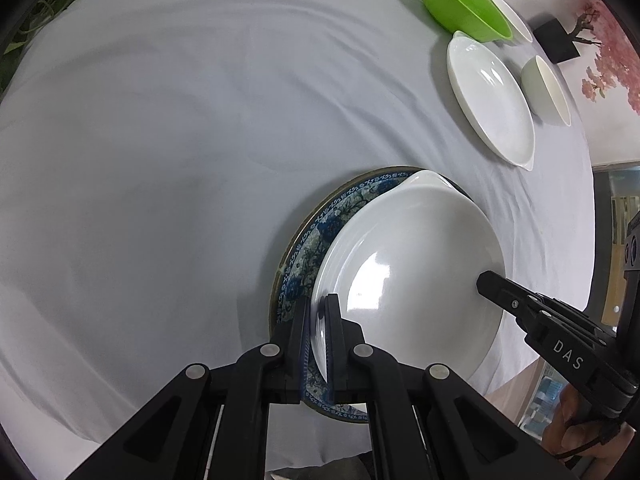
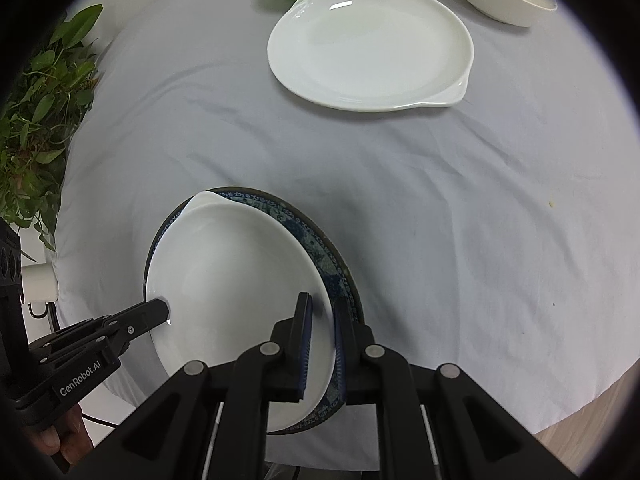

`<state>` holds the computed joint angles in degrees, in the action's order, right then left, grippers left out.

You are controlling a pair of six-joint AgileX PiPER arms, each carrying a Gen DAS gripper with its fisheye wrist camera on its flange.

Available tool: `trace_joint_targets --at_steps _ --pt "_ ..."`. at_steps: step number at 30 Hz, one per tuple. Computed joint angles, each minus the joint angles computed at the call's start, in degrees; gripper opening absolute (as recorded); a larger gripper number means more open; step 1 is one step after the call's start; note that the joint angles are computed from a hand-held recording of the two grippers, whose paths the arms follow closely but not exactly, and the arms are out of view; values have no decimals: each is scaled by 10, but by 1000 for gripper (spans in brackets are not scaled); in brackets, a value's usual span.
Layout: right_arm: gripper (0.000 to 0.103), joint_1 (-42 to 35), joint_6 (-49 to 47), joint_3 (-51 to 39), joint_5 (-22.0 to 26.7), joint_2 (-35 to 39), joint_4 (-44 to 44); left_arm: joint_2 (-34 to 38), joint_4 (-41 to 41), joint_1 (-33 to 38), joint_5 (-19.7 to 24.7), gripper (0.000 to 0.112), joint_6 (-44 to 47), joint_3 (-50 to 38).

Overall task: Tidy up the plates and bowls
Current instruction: 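Lower the white plate onto the blue-and-white plate, then open the right gripper and raise it off the stacked plates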

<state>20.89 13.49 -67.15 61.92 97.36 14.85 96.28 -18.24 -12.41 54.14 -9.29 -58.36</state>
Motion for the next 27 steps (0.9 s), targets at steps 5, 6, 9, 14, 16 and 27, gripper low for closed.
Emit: trace_joint_targets --at_steps 5,6,9,14,16,27 --pt "11 12 8 12 -15 -7 -7 -1 -1 -5 -5 2 -3 2" --pt "11 15 11 15 -21 -10 -8 -2 -2 -4 -6 2 -2 4" --pt "11 30 26 34 -50 -23 -11 -7 -2 -4 -14 2 2 11" --pt "11 41 23 74 -90 -56 -25 -20 0 -7 -30 2 6 27" --pt "11 42 20 84 -99 -64 -28 -25 3 -9 -33 2 6 31" --pt "11 46 23 106 -130 -79 -38 -30 1 -16 -51 3 -4 43"
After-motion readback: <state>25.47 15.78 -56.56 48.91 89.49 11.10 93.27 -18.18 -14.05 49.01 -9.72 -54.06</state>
